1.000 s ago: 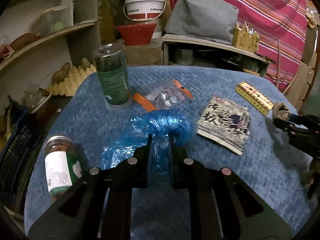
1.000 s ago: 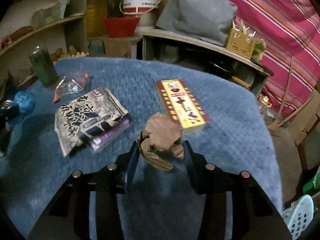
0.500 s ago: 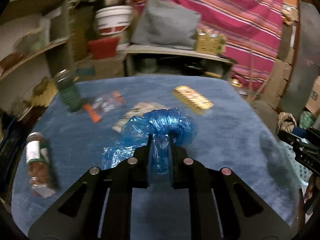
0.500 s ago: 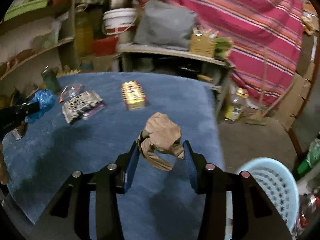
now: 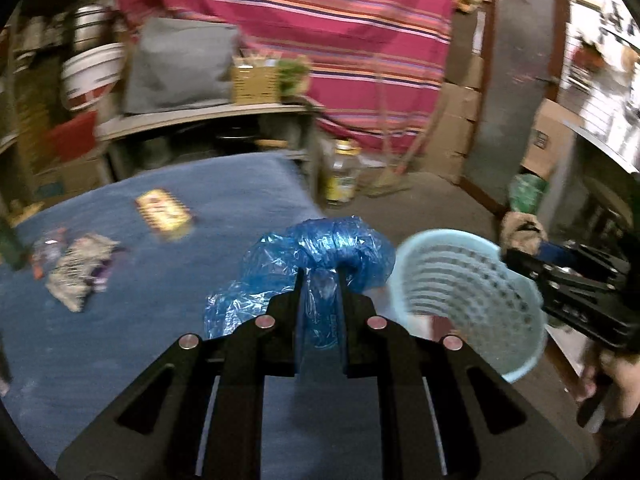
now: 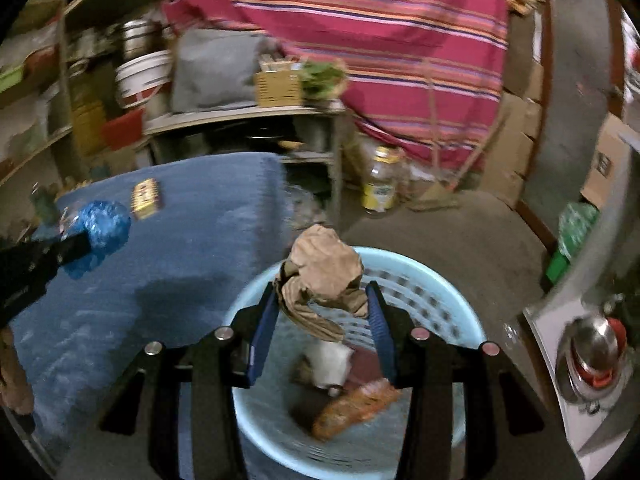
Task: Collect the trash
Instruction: 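Carry both items over the basket and open both tools to drop them, then move both tools back to the table and grasp the printed snack packet with the right tool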
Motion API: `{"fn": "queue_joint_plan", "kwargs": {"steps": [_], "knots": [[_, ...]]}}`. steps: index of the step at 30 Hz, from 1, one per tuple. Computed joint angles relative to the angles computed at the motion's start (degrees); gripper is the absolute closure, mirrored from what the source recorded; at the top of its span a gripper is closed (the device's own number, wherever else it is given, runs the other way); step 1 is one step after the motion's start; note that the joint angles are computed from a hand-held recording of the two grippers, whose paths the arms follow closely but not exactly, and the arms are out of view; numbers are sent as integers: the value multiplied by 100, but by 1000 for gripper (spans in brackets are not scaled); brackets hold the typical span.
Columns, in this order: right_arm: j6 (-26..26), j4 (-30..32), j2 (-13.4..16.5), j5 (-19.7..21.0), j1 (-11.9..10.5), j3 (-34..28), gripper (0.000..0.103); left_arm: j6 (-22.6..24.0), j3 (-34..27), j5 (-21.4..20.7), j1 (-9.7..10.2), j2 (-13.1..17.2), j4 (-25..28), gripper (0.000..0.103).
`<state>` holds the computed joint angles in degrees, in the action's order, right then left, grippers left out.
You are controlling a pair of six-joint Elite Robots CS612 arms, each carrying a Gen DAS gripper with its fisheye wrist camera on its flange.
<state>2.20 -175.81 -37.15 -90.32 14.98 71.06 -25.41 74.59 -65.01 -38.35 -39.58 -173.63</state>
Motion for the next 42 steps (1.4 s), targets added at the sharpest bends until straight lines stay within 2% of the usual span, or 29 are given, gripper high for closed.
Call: {"fn": "queue_joint_plan", "kwargs": {"steps": [5, 8, 13, 18, 19, 22, 25, 27, 29, 33, 35, 37, 42], "knots": [[164, -167, -39, -25, -173, 212, 59, 199, -514, -211, -123, 293, 352, 92], [95, -260, -26, -98, -204, 265, 59, 344, -868, -260, -175, 495, 579, 92], [242, -307, -36, -124, -291, 363, 59, 512, -1419, -581, -188, 789, 851, 91], [301, -321, -35, -172, -370, 430, 59, 630, -1740, -838, -165, 958, 982, 89], [316, -311, -34, -173, -380, 437, 59, 604, -1780, -860, -156, 979, 998, 87], [307, -305, -28, -187, -393, 451, 59, 473, -1879, -864, -131, 1025, 1082, 69], [284, -316, -10, -182, -383, 442, 59, 414, -1836, -782, -123, 1012, 1008, 64], [294, -300, 9, -173, -368, 412, 59, 366, -1810, -627, -127, 999, 977, 56], [298, -292, 20, -161, -352, 387, 59, 218, -1718, -419, -133, 960, 865, 44], [238, -271, 47, -159, -298, 337, 59, -2, -1606, -259, -98, 903, 772, 40], [234, -269, 57, -190, -275, 318, 58, -49, -1578, -135, -94, 884, 800, 29], [258, -270, 64, -173, -268, 305, 58, -89, -1510, 26, -104, 860, 752, 23], [283, -237, 89, -179, -235, 242, 58, -126, -1366, 83, -90, 787, 666, 21]]}}
